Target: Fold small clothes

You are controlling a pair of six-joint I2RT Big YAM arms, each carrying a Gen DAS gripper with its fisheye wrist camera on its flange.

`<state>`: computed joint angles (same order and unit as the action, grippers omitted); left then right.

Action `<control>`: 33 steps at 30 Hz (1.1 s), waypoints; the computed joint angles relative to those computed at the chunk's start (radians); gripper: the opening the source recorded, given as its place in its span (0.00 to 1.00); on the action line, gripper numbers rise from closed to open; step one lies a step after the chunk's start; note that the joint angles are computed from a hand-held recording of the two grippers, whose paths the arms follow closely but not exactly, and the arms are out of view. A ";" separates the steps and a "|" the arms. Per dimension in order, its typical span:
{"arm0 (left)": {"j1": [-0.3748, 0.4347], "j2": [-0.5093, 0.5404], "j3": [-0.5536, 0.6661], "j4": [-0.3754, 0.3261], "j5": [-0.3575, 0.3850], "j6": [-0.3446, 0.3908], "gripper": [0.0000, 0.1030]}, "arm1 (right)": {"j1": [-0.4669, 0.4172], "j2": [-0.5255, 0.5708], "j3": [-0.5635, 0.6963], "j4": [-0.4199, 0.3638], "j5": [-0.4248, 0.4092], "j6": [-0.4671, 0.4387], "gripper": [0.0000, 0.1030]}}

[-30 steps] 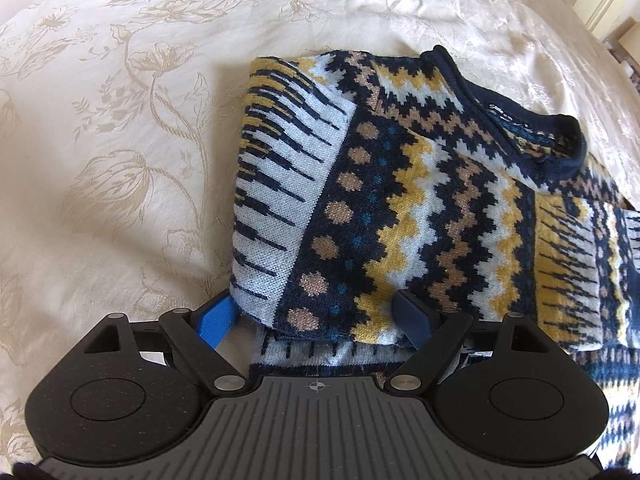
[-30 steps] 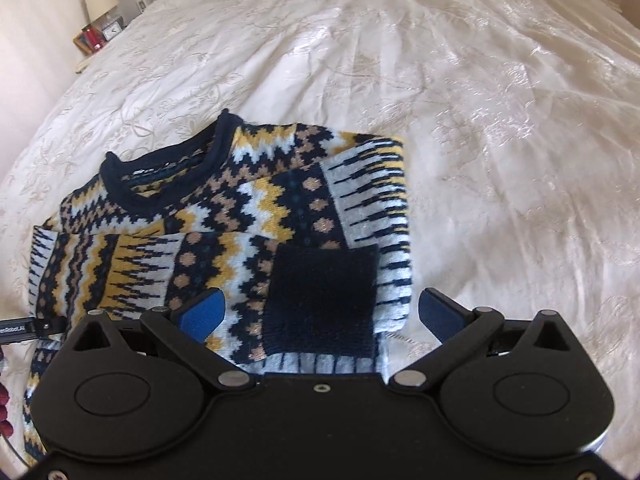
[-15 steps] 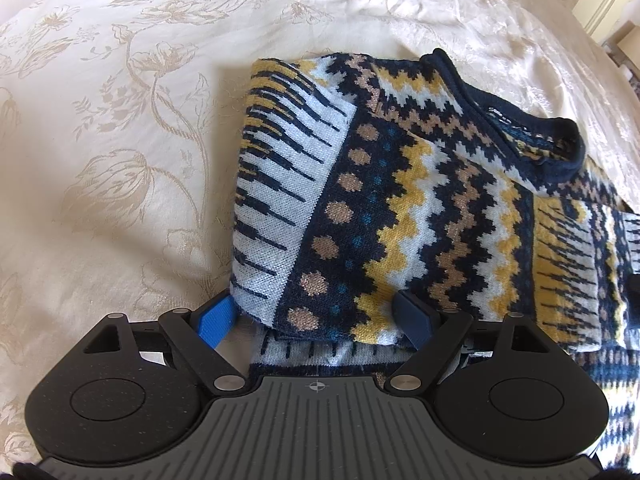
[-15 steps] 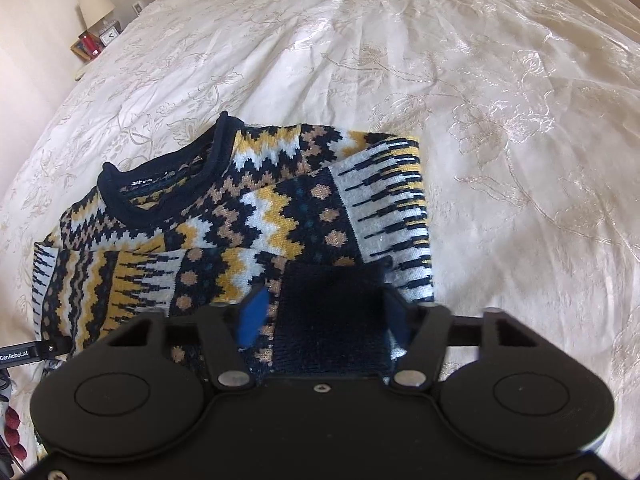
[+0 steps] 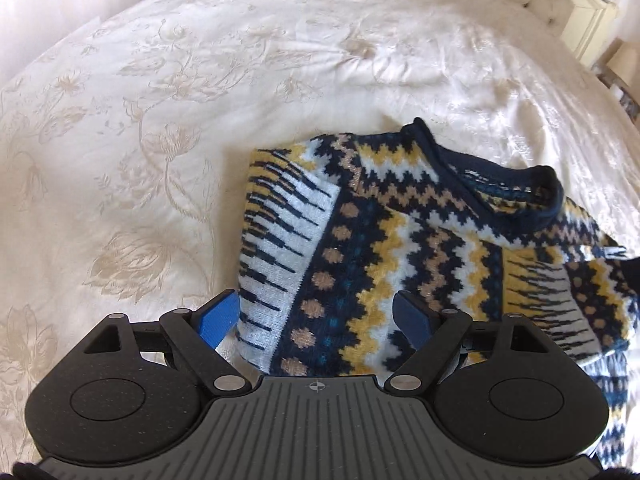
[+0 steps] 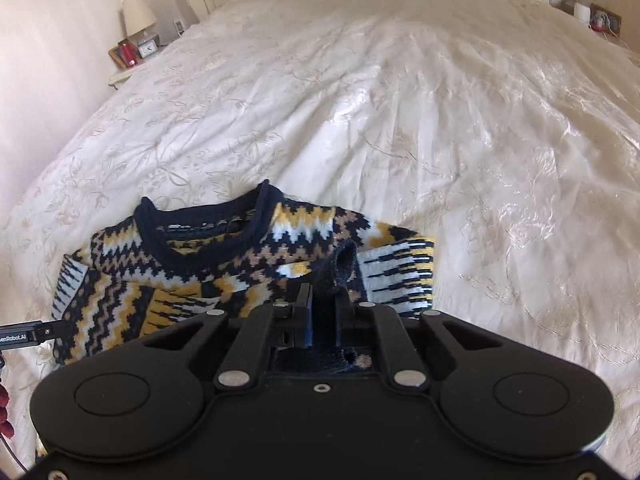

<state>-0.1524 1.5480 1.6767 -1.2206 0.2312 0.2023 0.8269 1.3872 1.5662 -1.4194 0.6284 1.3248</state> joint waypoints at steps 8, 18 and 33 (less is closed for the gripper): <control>0.008 0.034 -0.032 -0.010 -0.055 -0.041 0.86 | -0.052 0.037 -0.075 -0.060 -0.152 0.038 0.35; 0.045 0.001 -0.025 -0.080 0.034 0.019 0.86 | 0.030 -0.001 -0.066 -0.080 -0.094 0.115 0.89; 0.127 -0.198 -0.178 -0.181 0.121 0.193 0.95 | 0.256 0.026 -0.016 -0.135 -0.101 0.291 1.00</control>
